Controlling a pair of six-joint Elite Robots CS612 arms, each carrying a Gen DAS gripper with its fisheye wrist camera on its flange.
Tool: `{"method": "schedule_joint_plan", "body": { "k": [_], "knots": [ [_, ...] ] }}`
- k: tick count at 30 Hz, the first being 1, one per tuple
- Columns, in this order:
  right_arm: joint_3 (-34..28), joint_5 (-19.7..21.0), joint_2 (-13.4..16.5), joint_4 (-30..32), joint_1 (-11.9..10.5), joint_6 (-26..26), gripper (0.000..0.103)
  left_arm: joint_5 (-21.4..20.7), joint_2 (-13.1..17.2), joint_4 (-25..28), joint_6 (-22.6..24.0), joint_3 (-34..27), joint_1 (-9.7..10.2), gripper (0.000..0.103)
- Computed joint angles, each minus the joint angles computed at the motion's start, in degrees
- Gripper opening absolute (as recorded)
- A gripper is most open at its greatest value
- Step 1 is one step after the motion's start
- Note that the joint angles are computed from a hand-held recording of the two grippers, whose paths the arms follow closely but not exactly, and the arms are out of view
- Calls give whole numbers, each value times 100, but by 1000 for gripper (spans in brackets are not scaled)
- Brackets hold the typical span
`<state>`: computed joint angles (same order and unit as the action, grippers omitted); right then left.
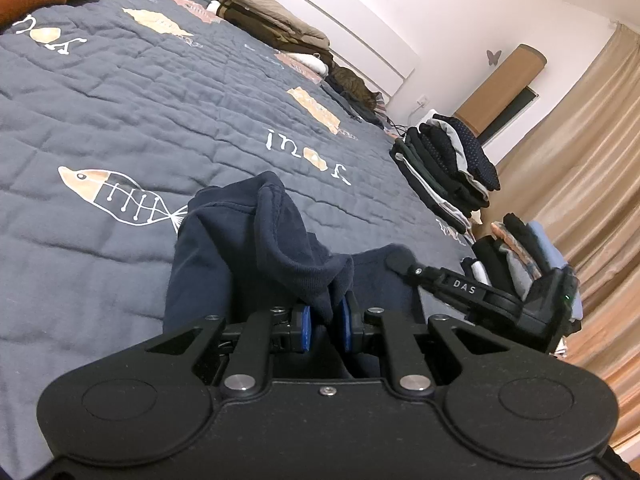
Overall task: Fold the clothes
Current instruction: 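Grasp the shirt's side with the right gripper and lift it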
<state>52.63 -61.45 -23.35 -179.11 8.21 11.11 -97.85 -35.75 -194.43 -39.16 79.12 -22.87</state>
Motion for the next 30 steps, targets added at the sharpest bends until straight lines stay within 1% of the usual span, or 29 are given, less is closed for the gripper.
{"method": "schedule_joint_plan", "body": {
  "k": [2,3,4,5,6,8,9,10,12,14,17,22,25,28,29,30],
  "knots": [
    [-6,-153,7,20,34,-399,5,-6,-1,2,4,1,0,15],
    [-24,-186,13,132,39,-469,5,-3,-1,10,17,1,-2,15],
    [-42,-224,10,283,38,-486,5,-4,1,18,21,-3,-2,15],
    [-65,-270,-2,488,31,-434,10,-4,3,26,24,-6,-2,15],
    [-94,-315,-12,696,24,-382,11,-4,5,34,28,-9,-1,15],
    [-45,-284,-95,943,-20,-188,13,-8,9,50,35,-18,1,15],
    [-2,-244,-149,1035,-48,-75,19,-10,11,60,42,-24,2,15],
    [39,-203,-201,1128,-76,37,23,-9,13,67,49,-30,2,15],
    [251,-152,-352,1064,-127,238,40,-7,17,76,51,-41,0,15],
    [536,-8,-546,1070,-189,325,44,-4,18,81,63,-47,-2,15],
    [918,261,-798,1254,-256,127,44,1,14,78,50,-43,-4,15],
    [1425,348,-1106,1522,-260,-592,45,20,17,69,44,-46,-12,15],
    [1601,327,-1193,1756,-245,-868,45,33,20,74,44,-51,-16,15],
    [1684,377,-1211,1861,-244,-906,44,45,20,85,38,-54,-18,15],
    [1705,357,-1215,1878,-242,-908,40,46,18,86,35,-54,-19,15],
    [1736,330,-1223,1879,-242,-874,33,47,17,86,34,-55,-20,15]
  ]
}}
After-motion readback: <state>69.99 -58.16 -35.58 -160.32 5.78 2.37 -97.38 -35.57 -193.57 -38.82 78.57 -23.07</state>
